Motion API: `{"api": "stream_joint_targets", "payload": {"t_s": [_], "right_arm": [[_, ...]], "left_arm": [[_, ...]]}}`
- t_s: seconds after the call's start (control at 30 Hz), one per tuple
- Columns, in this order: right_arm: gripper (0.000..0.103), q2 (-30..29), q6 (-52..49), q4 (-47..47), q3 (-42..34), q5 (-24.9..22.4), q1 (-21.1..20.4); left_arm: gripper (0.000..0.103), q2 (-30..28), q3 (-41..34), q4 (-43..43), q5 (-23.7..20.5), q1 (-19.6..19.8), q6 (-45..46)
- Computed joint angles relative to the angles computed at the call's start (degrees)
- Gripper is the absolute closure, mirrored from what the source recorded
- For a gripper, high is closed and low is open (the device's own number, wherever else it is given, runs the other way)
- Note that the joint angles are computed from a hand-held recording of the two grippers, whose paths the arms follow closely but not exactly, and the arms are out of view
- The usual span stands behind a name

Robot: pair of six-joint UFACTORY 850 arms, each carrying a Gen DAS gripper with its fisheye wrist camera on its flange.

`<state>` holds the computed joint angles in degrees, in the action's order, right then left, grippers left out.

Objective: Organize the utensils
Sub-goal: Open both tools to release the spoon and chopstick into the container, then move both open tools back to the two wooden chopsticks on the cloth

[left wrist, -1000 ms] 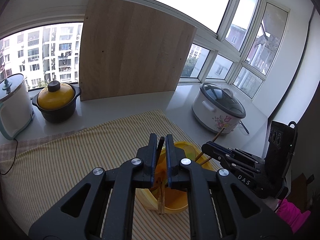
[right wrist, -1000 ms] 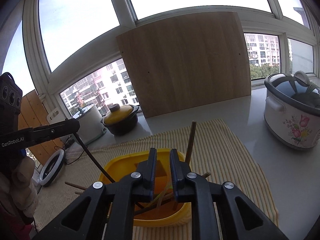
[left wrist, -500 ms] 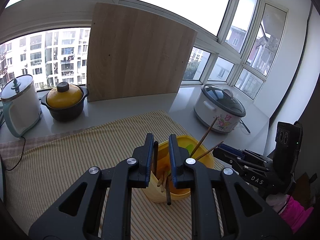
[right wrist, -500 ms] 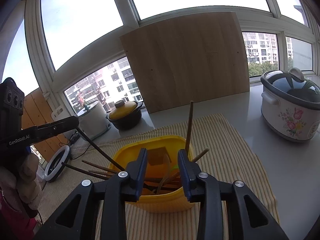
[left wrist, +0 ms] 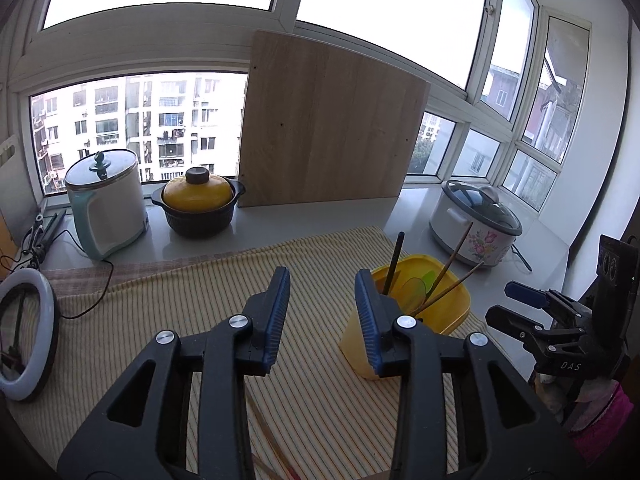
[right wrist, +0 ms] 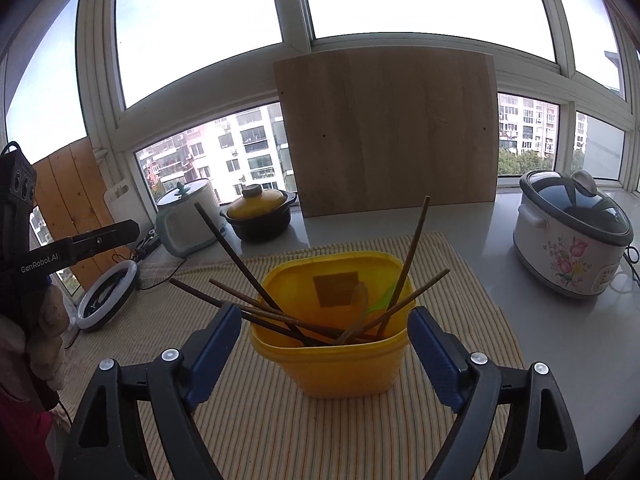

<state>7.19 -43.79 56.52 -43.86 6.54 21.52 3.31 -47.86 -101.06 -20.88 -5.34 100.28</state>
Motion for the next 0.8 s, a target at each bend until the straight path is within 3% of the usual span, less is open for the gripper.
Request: {"api": "stream_joint_targets", "payload": {"t_s": [0.07,0.23,0.33,0.53,0.7,0.8], "right_arm": [[0.003,0.4,-2.25,2.14,0.23,0.82,0.91],[0.0,1.08,-7.29,6.73,0.84,3.37,3.28],[0.0,1.36,-7.51,7.06,1.21,3.72,4.18],[0.0,1.47,0.51,-0.84,2.27,2.35,5.42],[0.0,-0.4,13.52,-13.92,2.15,-1.2,6.51],[0.001,-2.34,14.77,-15.01,1.51,-2.08,7.68]], "left_arm": [[0.068,0.52,1.16,0.56,0.78,0.69,-0.33],[0.066,1.58,4.07,4.22,1.93,2.79,-2.88],[0.048,1.83,5.5,7.14,2.85,3.71,-5.05],[0.047,1.31,7.85,17.09,3.76,5.67,-15.35],[0.047,-1.65,8.26,23.43,2.63,7.22,-23.06],[0.047,-3.77,8.4,24.17,3.2,6.67,-24.23]]}}
